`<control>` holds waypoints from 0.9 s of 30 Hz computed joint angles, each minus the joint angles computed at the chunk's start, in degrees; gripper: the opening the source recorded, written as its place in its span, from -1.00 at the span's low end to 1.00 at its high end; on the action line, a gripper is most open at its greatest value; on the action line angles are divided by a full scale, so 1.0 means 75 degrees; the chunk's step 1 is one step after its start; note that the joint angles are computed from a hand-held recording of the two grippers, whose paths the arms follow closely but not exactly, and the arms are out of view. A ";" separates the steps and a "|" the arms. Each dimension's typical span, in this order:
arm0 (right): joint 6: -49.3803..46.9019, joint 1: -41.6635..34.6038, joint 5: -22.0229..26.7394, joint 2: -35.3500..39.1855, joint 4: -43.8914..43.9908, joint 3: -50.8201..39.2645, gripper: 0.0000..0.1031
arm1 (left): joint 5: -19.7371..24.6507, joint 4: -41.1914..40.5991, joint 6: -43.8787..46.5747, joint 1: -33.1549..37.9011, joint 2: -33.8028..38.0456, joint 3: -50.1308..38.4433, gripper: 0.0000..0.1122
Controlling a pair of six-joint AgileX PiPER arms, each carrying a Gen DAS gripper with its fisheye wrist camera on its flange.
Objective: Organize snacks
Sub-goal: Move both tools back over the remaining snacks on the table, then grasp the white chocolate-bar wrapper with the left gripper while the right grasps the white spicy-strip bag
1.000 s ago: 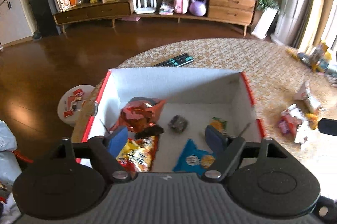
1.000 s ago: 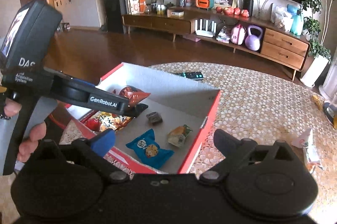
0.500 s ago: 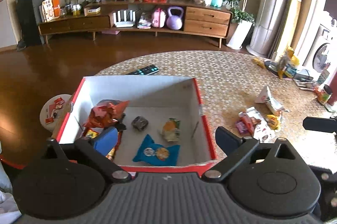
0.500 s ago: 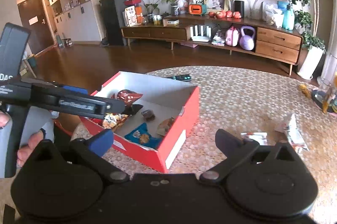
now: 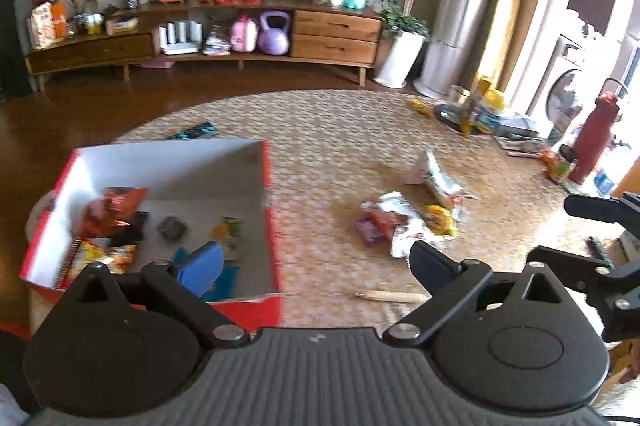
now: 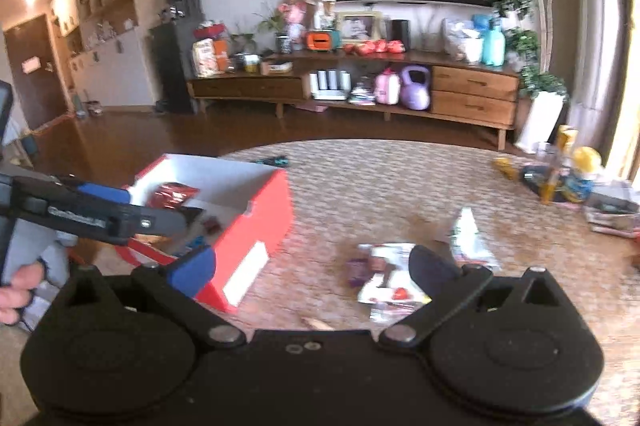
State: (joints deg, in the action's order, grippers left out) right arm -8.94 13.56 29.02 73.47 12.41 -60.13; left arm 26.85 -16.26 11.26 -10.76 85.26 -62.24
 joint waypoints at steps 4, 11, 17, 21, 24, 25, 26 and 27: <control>-0.1125 -0.0760 0.0210 -0.0046 0.0864 0.0226 1.00 | -0.0282 0.0416 -0.0644 -0.0579 0.0254 -0.0064 0.79; -0.2523 -0.1882 0.0431 0.0207 0.1646 0.0424 1.00 | -0.0332 0.2727 -0.3278 -0.1618 0.1233 -0.0892 0.79; -0.3056 -0.2488 0.0290 0.0849 0.1798 0.0102 0.94 | 0.0207 0.3643 -0.4509 -0.2068 0.2428 -0.2211 0.79; -0.3159 -0.2670 0.0140 0.1548 0.1650 -0.0381 0.94 | 0.0837 0.3651 -0.4850 -0.2190 0.3371 -0.3405 0.79; -0.3480 -0.2851 0.0184 0.2073 0.1895 -0.0787 0.94 | 0.1392 0.3586 -0.5044 -0.2263 0.4110 -0.4414 0.79; -0.3510 -0.2894 0.0176 0.2264 0.1886 -0.0946 0.94 | 0.1583 0.3527 -0.5063 -0.2296 0.4397 -0.4810 0.79; -0.3460 -0.2919 0.0176 0.2477 0.1821 -0.1118 0.94 | 0.1750 0.3550 -0.5127 -0.2336 0.4654 -0.5157 0.79; -0.3459 -0.2955 0.0192 0.2668 0.1799 -0.1271 0.94 | 0.1927 0.3573 -0.5174 -0.2372 0.4900 -0.5510 0.79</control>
